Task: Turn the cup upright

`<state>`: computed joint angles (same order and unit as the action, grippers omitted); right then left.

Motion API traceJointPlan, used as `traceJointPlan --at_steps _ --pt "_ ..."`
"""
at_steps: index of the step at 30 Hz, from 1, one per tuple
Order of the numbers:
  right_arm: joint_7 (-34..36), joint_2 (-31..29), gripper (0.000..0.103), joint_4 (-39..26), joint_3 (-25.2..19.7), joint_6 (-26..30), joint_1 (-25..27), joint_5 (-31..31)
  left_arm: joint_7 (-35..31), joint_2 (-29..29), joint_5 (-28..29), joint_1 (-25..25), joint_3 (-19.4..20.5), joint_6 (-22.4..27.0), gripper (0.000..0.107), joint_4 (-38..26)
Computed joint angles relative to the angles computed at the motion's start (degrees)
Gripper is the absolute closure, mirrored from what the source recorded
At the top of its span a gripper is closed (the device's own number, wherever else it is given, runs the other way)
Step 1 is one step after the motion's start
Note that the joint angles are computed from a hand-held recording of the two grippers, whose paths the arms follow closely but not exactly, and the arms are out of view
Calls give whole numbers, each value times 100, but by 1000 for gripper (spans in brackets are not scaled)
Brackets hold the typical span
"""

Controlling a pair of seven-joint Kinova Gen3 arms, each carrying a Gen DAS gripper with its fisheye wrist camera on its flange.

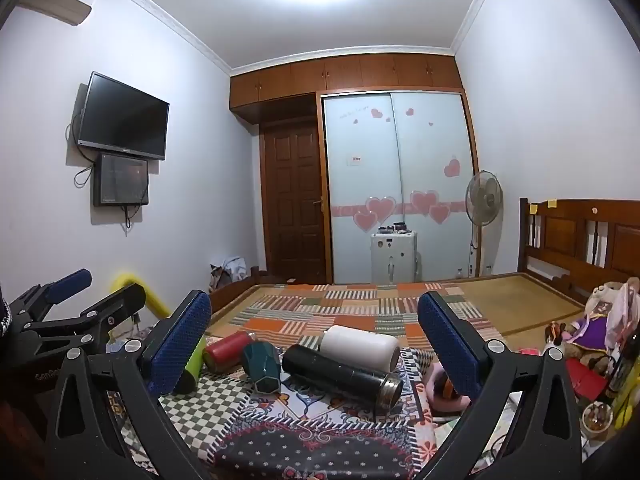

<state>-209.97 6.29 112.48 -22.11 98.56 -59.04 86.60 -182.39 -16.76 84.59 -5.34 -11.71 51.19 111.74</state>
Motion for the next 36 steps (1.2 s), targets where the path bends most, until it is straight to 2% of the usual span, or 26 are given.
traceJointPlan --at_steps 8,14,36 --pt "31 -11 0 -18 -7 -27 4 -63 119 -18 -101 6 32 -62 4 -31" --pt "34 28 0 -63 -17 49 -52 -74 218 -17 -189 34 -123 80 4 -59" --pt "12 -37 0 -8 -22 5 -8 -95 152 12 -168 30 -37 36 4 -63"
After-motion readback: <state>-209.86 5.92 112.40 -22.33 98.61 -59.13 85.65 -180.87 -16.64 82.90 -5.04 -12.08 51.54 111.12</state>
